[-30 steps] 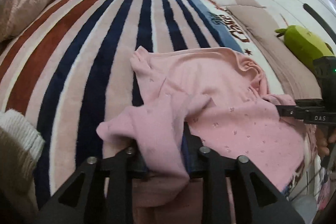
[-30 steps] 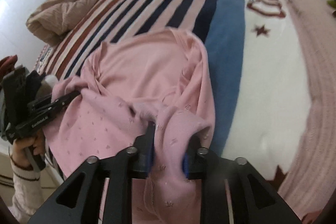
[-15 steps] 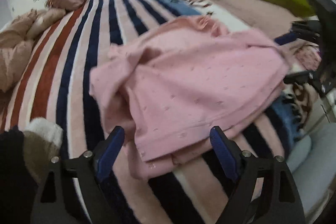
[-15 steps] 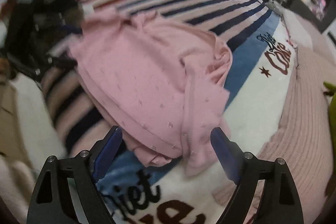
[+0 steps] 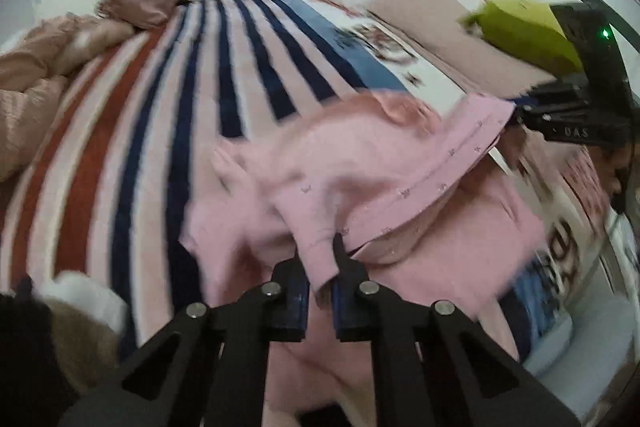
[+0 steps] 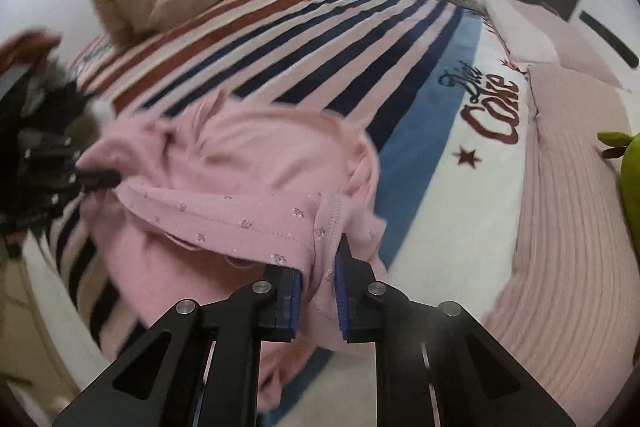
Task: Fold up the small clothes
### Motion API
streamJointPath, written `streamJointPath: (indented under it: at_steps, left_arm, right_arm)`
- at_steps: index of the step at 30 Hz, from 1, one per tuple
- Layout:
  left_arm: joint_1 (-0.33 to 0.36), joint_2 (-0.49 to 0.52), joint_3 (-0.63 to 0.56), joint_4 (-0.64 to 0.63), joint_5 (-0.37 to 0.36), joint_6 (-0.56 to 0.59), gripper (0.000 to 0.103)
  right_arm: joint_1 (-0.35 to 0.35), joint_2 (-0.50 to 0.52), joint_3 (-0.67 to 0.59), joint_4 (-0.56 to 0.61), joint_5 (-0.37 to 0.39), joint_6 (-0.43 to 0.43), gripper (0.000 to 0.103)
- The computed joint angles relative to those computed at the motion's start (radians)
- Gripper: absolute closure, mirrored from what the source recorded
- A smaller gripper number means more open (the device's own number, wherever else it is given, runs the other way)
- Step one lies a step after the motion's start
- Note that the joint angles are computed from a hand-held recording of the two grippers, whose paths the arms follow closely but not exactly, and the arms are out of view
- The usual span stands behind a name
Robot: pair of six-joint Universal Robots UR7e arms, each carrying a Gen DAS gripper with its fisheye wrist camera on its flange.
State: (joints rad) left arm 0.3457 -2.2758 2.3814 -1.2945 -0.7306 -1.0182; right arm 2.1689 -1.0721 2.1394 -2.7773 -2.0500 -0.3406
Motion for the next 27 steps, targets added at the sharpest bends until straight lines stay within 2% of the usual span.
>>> streamJointPath:
  at_steps: [2, 5, 6, 7, 8, 9, 10, 12, 13, 14, 15, 16, 19, 20, 22, 23, 26, 27]
  left_arm:
    - [0.069, 0.051, -0.018, -0.064, 0.079, 0.04, 0.097]
    - [0.243, 0.164, -0.037, -0.31, 0.197, 0.174, 0.094]
    - [0.293, 0.21, -0.049, -0.359, 0.235, 0.186, 0.094]
    - [0.342, 0.251, -0.059, -0.413, 0.265, 0.201, 0.091]
    - [0.391, 0.289, -0.074, -0.465, 0.278, 0.212, 0.08]
    - [0.42, 0.303, -0.087, -0.484, 0.276, 0.215, 0.077]
    - [0.432, 0.294, -0.094, -0.484, 0.275, 0.22, 0.076]
    - [0.4, 0.225, -0.082, -0.454, 0.26, 0.231, 0.065]
    - [0.384, 0.191, -0.077, -0.427, 0.238, 0.231, 0.041]
    - [0.362, 0.147, -0.07, -0.4, 0.19, 0.249, 0.028]
    - [0.342, 0.111, -0.058, -0.389, 0.157, 0.271, 0.028]
    - [0.314, 0.066, -0.042, -0.349, 0.126, 0.276, 0.027]
    - [0.306, 0.03, -0.005, -0.321, 0.081, 0.281, 0.027]
    - [0.319, 0.036, 0.01, -0.348, 0.083, 0.286, 0.027]
    - [0.39, 0.079, 0.028, -0.49, 0.065, 0.348, 0.027]
    - [0.433, 0.111, 0.035, -0.576, 0.055, 0.383, 0.027]
    - [0.484, 0.174, 0.051, -0.691, 0.103, 0.428, 0.027]
    - [0.5, 0.184, 0.058, -0.742, 0.099, 0.455, 0.027]
  right_arm:
    - [-0.005, 0.036, -0.057, 0.011, -0.003, 0.019, 0.095]
    - [-0.019, 0.107, -0.143, 0.034, -0.031, 0.042, 0.094]
    - [-0.026, 0.131, -0.17, 0.038, -0.04, 0.059, 0.093]
    - [-0.035, 0.161, -0.199, 0.034, -0.063, 0.091, 0.086]
    - [-0.044, 0.191, -0.231, 0.03, -0.099, 0.136, 0.082]
    - [-0.052, 0.206, -0.253, 0.034, -0.128, 0.181, 0.075]
    - [-0.062, 0.207, -0.265, 0.04, -0.132, 0.219, 0.074]
    - [-0.081, 0.17, -0.248, 0.024, -0.08, 0.242, 0.073]
    - [-0.088, 0.142, -0.227, 0.013, -0.042, 0.228, 0.064]
    - [-0.091, 0.11, -0.201, 0.007, -0.01, 0.207, 0.058]
    - [-0.094, 0.081, -0.176, 0.002, 0.011, 0.187, 0.043]
    - [-0.095, 0.055, -0.151, 0.0, 0.03, 0.172, 0.038]
    - [-0.118, -0.003, -0.084, 0.029, 0.098, 0.158, 0.038]
    - [-0.127, -0.01, -0.065, 0.034, 0.117, 0.161, 0.038]
    - [-0.142, 0.01, -0.044, 0.026, 0.139, 0.155, 0.038]
    - [-0.143, 0.026, -0.04, 0.009, 0.131, 0.149, 0.038]
    - [-0.147, 0.097, -0.048, -0.077, 0.088, 0.136, 0.038]
    - [-0.154, 0.113, -0.052, -0.098, 0.087, 0.137, 0.038]
